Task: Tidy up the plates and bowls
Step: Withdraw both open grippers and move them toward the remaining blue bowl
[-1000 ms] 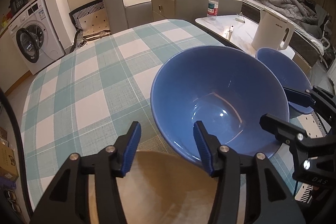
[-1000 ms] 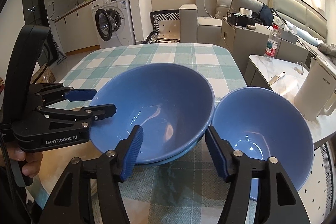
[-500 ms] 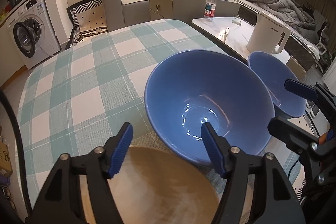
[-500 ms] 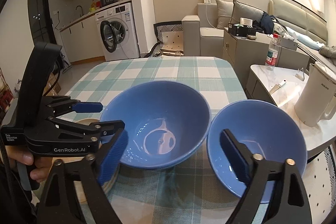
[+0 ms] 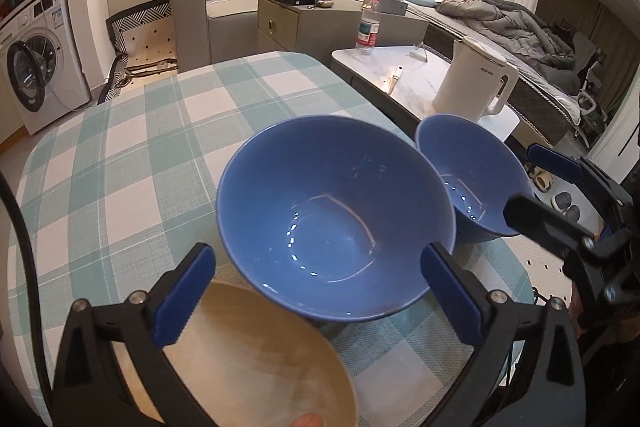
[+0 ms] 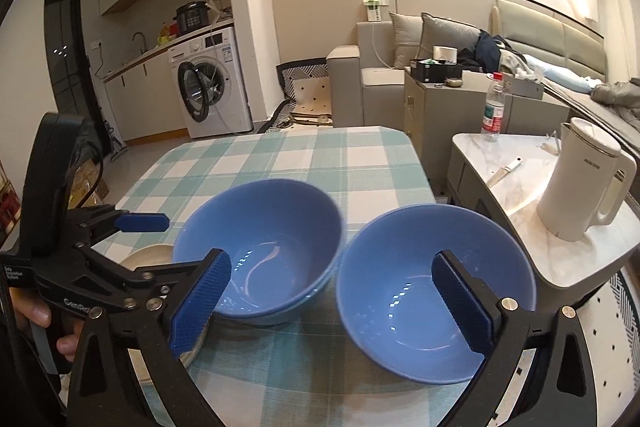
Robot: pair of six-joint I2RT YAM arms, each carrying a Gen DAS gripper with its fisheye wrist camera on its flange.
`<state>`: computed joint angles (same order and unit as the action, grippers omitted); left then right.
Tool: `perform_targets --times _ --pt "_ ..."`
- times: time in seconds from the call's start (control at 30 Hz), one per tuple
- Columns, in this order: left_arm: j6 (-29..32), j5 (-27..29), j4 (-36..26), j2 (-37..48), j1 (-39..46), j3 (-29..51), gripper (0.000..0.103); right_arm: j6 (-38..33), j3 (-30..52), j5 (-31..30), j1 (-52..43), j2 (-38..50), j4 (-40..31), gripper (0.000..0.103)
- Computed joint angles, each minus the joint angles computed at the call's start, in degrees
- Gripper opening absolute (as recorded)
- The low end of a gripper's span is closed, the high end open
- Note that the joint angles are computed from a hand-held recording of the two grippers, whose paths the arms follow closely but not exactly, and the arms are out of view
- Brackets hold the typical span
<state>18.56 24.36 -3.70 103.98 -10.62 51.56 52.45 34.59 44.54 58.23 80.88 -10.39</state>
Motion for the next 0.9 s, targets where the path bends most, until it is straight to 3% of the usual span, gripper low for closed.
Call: perform_targets --times 0.9 --pt "-5.25 -5.5 1.67 -3.85 -13.03 -3.72 0.103 18.77 -10.21 3.63 -0.22 -23.48 -23.99 0.102"
